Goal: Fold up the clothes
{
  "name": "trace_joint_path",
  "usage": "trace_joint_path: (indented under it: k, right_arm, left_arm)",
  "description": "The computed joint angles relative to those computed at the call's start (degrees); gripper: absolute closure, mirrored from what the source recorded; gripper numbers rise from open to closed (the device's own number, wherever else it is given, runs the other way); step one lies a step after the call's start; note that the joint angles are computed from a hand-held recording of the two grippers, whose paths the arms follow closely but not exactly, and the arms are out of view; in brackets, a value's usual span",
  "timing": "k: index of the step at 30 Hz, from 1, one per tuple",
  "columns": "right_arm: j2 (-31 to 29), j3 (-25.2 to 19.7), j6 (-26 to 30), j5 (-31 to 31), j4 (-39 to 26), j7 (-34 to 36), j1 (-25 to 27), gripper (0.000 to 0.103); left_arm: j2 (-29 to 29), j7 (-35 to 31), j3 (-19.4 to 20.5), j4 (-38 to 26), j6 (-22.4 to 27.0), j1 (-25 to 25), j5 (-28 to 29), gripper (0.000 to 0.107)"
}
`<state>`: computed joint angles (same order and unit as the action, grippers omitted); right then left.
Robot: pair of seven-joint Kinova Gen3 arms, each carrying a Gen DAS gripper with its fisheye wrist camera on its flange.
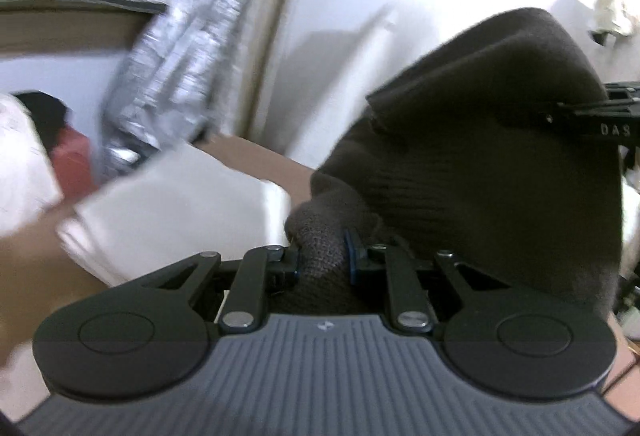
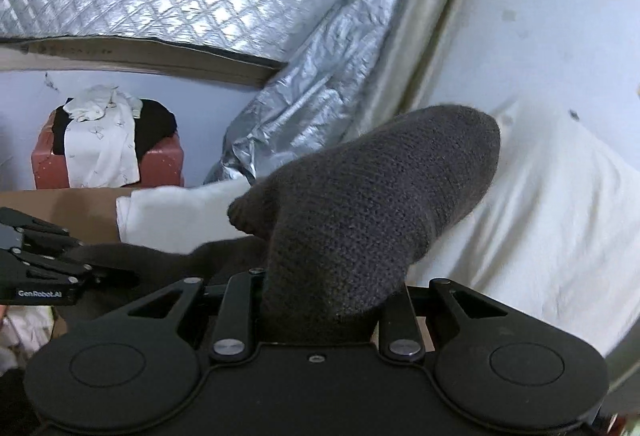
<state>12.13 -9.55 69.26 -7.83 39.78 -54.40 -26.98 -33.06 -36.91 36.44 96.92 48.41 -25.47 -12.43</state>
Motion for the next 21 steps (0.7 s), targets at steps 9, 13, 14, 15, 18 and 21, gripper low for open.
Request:
trace_joint_path:
  k: [9, 13, 14, 15, 18, 21]
  right_arm:
    - [12.8, -3.4, -17.0, -3.0, -3.5, -8.6, -6.5, 0.075]
    - [21.5, 5.3, -22.0, -9.4, -2.3, -16.6, -11.2, 0.063]
    - [23.6, 7.3, -22.9, -9.3, -1.5, -18.8, -12.4, 0.062]
    - [25.0, 8.2, -24.7, -9.4, 0.3, -20.1, -12.7, 0.060]
    - [24.9, 4.5, -30.1, -13.9, 8.0, -18.5, -7.9, 0.056]
    - [24.7, -2.5, -29.4, -20.9, 10.8, -17.3, 0.0, 0.053]
  left_arm:
    - [0.3, -3.7, -9.4, 0.3, -2.8, -6.9, -10.2, 0.102]
    - [4.7, 2.2, -15.2, 8.0, -5.6, -7.3, -6.5, 0.095]
    - [6.5, 3.1, -16.4, 9.0, -4.3, -7.3, -5.8, 0.095]
    - [7.2, 4.2, -18.7, 10.3, -3.9, -6.7, -4.2, 0.094]
    - [9.4, 2.9, -26.7, 14.0, -6.2, -3.9, 2.7, 0.090]
    - [10.0, 0.8, -34.4, 16.4, -9.0, 2.8, 8.2, 0.079]
